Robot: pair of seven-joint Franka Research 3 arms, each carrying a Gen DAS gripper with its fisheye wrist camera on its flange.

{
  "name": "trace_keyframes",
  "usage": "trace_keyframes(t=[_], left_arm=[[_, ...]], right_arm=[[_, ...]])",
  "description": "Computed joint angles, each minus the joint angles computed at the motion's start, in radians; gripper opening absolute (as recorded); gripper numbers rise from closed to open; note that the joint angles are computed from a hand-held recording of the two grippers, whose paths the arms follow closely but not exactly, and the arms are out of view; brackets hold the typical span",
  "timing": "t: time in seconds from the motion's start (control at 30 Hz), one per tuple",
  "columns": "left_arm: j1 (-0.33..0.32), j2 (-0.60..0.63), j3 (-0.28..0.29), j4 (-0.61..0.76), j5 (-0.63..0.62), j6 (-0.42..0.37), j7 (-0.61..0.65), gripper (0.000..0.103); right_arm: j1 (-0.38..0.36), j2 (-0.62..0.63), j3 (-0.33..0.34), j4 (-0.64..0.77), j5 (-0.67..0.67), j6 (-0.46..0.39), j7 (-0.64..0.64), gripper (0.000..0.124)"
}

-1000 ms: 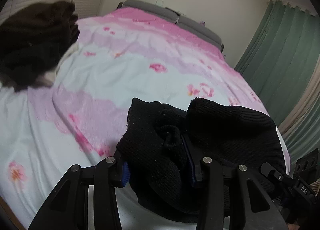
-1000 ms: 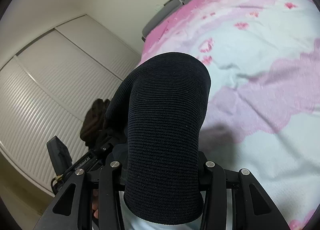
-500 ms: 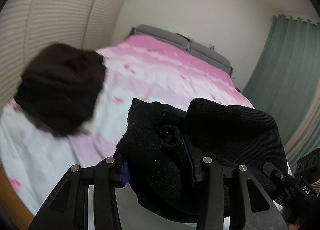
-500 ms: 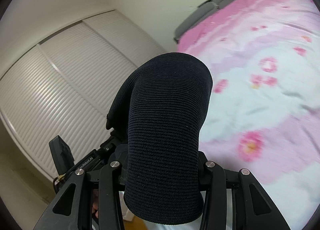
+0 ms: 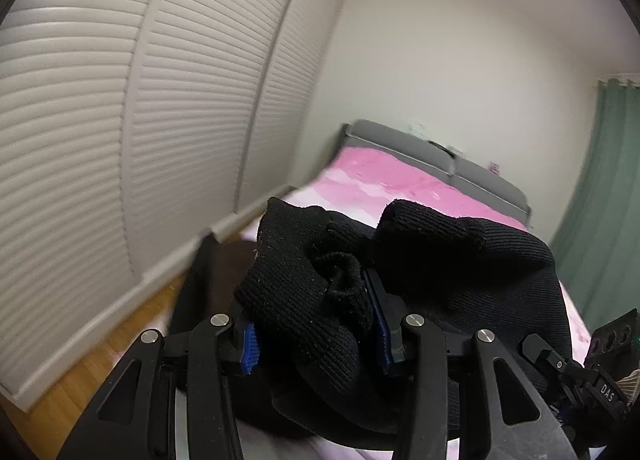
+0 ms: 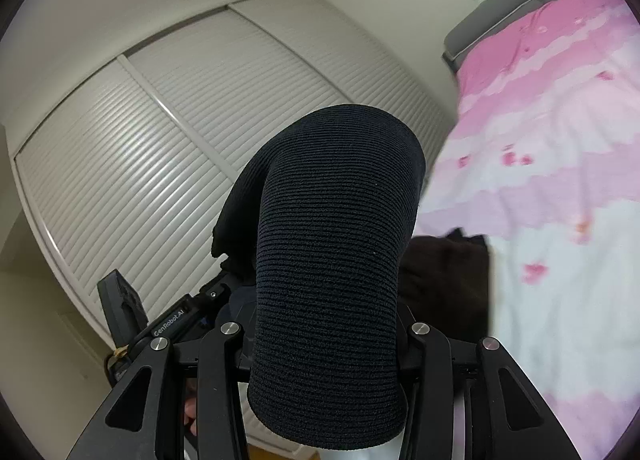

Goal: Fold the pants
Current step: 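Carry the bundle with both tools onto the dark brown clothes stack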

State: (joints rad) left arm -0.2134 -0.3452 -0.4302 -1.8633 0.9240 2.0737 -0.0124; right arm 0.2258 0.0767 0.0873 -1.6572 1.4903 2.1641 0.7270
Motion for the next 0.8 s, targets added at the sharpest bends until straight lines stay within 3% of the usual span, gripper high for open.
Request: trace_keyframes(t=[0.27,0.43,0.53,0.7,0.73,0.8], left_arm=[[0.101,-0.043,0.132,-0.138,-0.044,0.158,0.021,0.043],[0.155,0.007,0.157,-0.177,-0.063,0.229,0.016,0.044],[0.159,0.047,0.143,-0.172,-0.034,0.229,0.033,0.045],[0.145,0.114,0.124,-0.146,0.030,0.180,-0.044,0.048],[0.141,0.122,0.126,-0.146,0.044,0.169,-0.063,0.049],[0.131,0.125,0.143,-0.148,0.045,0.169,-0.064,0.049]], right_arm=[[0.069,0.346,0.105,0.386,-0.193,0.076,0.189,0.044],[0.097,0.556,0.118,0.599,-0.379,0.063,0.345,0.044],[0.095,0.635,0.121,0.666,-0.460,0.042,0.440,0.044],[0.099,0.736,0.157,0.795,-0.578,0.053,0.498,0.044],[0.112,0.735,0.136,0.808,-0.583,0.039,0.506,0.044],[0.119,0.767,0.157,0.865,-0.650,0.050,0.542,0.046]])
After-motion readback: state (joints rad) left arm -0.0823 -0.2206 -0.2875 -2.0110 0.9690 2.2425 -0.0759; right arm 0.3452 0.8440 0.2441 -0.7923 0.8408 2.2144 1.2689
